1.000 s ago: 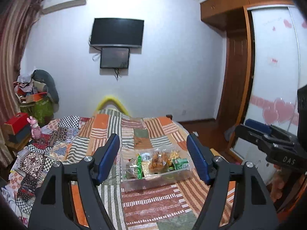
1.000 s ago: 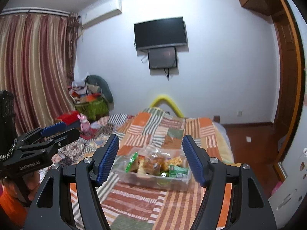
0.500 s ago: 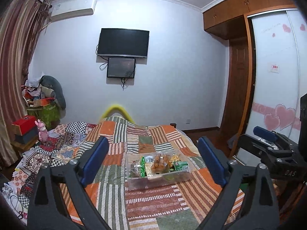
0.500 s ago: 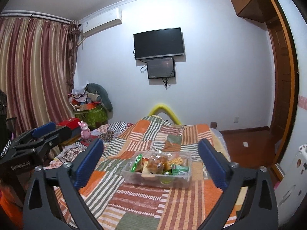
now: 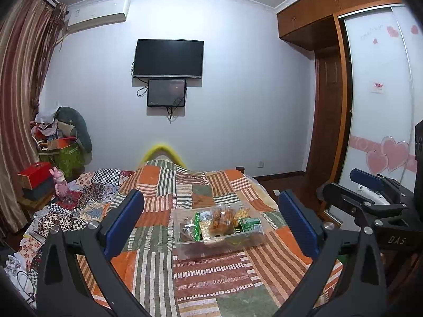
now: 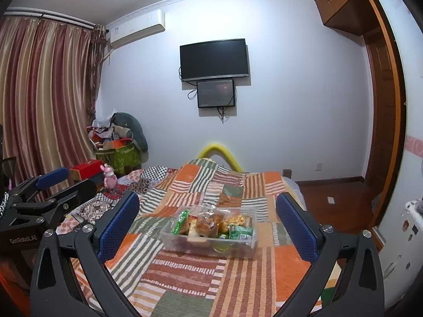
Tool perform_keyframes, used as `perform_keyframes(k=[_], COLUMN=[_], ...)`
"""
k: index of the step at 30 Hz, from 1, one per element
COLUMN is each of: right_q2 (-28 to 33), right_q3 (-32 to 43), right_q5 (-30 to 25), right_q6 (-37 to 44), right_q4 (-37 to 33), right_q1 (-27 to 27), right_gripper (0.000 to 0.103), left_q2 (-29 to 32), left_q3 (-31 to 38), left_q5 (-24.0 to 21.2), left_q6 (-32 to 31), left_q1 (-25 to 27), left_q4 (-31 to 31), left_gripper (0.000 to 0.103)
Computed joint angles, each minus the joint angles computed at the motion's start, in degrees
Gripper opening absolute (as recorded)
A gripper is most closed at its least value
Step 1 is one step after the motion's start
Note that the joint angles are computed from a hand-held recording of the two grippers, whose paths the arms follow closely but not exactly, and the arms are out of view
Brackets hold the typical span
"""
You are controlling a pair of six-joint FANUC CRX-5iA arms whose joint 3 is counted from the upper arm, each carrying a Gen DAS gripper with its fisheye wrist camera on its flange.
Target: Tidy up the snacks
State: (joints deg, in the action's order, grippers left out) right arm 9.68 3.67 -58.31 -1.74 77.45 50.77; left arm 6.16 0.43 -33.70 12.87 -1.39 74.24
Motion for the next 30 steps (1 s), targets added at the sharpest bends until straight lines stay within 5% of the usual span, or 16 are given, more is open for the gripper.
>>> perform_keyframes(k=[30], right_q2=[0.1], right_q3=[0.7], right_q5=[-1.5], right_q6=[1.2], right_q4=[-1.3], right_q1=[0.5], right_gripper=[0.103], left_q2=[-0.3], left_q3=[-0.5], left_q5=[0.4], left_q6=[-1.2], left_q1=[-0.8], left_q4=[0.9], left_gripper=[0.103])
